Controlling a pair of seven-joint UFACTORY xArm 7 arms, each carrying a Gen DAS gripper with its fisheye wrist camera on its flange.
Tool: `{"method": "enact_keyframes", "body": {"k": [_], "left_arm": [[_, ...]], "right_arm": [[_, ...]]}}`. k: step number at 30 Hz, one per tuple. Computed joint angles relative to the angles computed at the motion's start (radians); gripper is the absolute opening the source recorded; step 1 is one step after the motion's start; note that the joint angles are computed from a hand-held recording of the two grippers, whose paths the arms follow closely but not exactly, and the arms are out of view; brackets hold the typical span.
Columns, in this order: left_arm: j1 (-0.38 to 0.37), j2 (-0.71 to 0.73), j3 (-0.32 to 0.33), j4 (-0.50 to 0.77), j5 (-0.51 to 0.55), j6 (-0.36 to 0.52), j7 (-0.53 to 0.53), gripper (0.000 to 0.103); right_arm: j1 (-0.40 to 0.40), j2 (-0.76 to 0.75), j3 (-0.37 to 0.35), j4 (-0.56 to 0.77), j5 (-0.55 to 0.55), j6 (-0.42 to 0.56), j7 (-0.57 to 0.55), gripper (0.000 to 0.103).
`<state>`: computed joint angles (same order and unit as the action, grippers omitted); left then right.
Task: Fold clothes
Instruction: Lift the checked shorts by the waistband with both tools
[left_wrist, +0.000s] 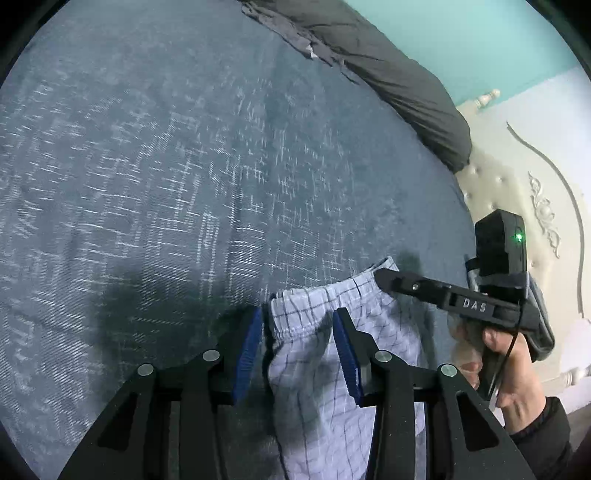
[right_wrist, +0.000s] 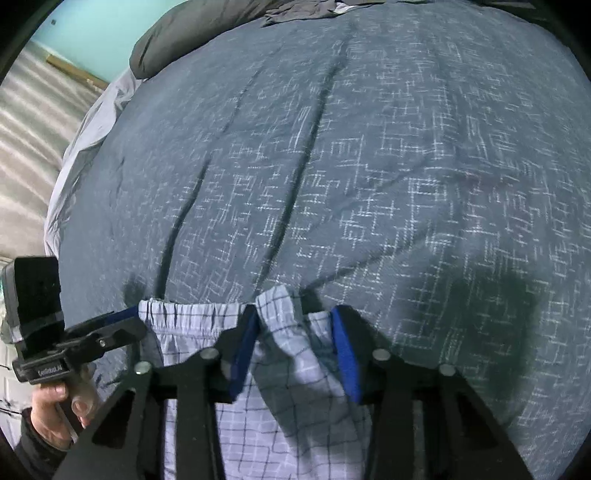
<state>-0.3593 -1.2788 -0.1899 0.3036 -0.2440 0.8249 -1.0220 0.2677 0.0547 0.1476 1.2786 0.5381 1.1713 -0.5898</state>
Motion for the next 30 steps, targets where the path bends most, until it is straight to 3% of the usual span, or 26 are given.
{"method": "enact_keyframes", "body": {"k": [3,6,9,18,24,30], "left_arm": [[-0.01,0.016,0.011,-0.025,-0.009,-0.044,0.014,0.042],[-0.013,0.037,0.007,-0.015,-0.005,-0.065,0.02,0.028],[-0.014,0.066,-0.007,-0.013,-0.001,-0.105,0.015,0.014],[0.002,0.082,-0.07,0.143,0.061,-0.019,-0.004,0.013],[0.045,0.231,-0.121,0.341,0.119,-0.02,0.01,0.013],[0.078,0.318,-0.165,0.544,0.185,0.041,0.037,0.013]], "right_arm": [[0.004,-0.022,0.003,-0.037,0.002,-0.027,-0.027,0.019],[0.009,-0.071,0.0,-0.091,0.028,-0.058,-0.059,0.011],[0.015,-0.123,-0.011,-0.14,0.064,-0.067,-0.096,0.01],[0.0,-0.259,-0.093,-0.169,0.172,0.007,-0.211,0.009],[-0.02,-0.362,-0.155,-0.149,0.239,0.075,-0.251,0.009],[-0.044,-0.431,-0.227,-0.074,0.298,0.15,-0.295,0.009]]}}
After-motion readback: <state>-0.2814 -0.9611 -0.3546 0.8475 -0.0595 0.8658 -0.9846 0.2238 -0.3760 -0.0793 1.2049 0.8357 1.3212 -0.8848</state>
